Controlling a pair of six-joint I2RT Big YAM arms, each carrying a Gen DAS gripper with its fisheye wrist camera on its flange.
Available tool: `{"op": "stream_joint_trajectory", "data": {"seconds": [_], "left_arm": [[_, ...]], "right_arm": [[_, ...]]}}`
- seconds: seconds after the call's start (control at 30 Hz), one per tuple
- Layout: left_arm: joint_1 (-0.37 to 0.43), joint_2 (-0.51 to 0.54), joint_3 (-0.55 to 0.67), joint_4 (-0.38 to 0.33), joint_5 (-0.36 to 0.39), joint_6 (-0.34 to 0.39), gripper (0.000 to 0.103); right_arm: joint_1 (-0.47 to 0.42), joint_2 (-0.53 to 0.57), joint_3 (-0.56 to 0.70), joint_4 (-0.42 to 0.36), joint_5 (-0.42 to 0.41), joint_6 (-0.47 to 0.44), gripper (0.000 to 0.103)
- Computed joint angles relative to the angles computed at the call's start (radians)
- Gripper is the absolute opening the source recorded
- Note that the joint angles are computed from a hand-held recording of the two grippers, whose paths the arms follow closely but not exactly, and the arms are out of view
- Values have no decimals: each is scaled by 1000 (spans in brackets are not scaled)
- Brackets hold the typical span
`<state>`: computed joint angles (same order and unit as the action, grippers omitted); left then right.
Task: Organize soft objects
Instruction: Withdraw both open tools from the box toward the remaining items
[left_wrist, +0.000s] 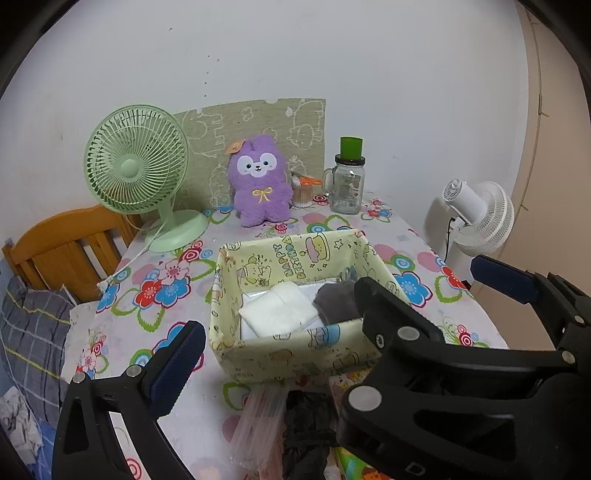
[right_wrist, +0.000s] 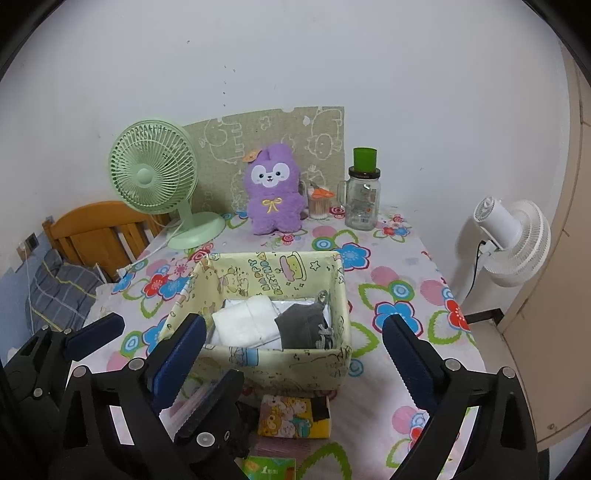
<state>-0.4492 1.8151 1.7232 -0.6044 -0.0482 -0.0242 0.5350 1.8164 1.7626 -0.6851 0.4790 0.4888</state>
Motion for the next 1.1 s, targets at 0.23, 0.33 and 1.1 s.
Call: {"op": "stream_joint_trajectory", "data": {"seconds": [0.23, 0.33, 1.1], "left_arm": [[-2, -36, -57, 19, 6, -6, 103], [-3, -49, -80, 29, 6, -9, 103], [1, -87, -215, 95, 10, -34, 103]], "right_arm": [[14, -27, -42, 6, 7, 6, 99], [18, -35, -56, 2, 5, 11, 99], [35, -71, -182, 61, -19, 34, 98]]}}
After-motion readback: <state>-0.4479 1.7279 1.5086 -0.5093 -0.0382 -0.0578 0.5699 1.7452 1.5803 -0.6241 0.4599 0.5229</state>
